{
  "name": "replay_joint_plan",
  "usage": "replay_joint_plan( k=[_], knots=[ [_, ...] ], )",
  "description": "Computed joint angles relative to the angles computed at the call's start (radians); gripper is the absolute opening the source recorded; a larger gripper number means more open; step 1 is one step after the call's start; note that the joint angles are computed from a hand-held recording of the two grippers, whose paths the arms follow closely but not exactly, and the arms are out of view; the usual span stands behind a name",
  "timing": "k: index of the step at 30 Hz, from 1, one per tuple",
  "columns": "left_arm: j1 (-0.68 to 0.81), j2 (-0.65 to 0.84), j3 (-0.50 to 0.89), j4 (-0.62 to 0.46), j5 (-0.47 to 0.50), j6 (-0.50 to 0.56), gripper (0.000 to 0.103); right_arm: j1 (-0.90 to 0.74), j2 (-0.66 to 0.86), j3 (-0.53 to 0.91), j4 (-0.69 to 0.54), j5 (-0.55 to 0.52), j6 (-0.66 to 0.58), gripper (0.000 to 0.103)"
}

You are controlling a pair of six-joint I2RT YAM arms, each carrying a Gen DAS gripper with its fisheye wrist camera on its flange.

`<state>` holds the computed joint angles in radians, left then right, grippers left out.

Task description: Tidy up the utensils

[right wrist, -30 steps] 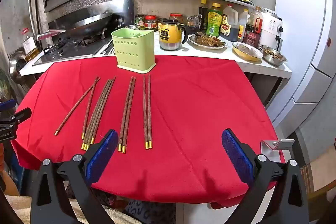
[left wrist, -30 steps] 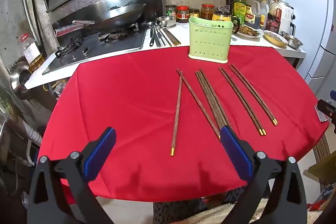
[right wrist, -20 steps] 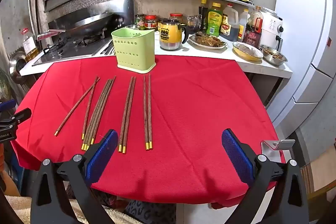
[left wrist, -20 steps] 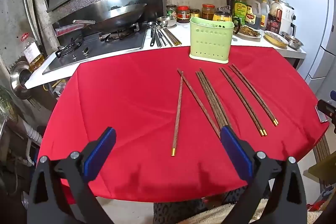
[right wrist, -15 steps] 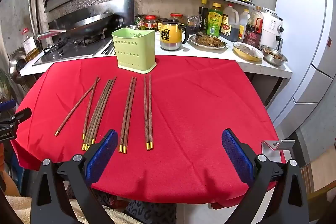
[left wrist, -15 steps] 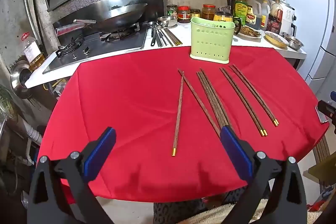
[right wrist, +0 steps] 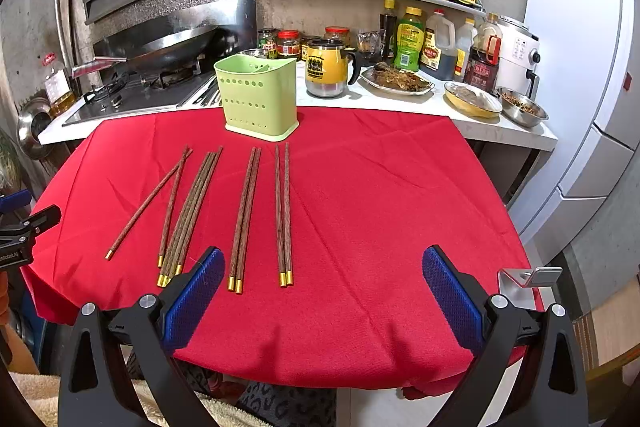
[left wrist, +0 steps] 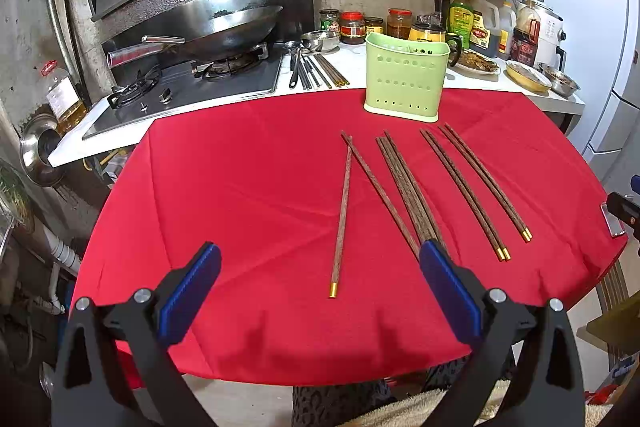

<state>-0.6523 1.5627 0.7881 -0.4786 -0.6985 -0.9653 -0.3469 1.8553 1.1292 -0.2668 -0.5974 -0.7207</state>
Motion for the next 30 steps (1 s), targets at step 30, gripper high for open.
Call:
replay_joint_plan(
  k=[30],
  knots=[
    [0.002, -0.014, -0.005, -0.004, -0.003, 0.002, 0.097, -0.008, -0.002, 0.007, -0.007, -0.010, -0.001, 0.097]
  ],
)
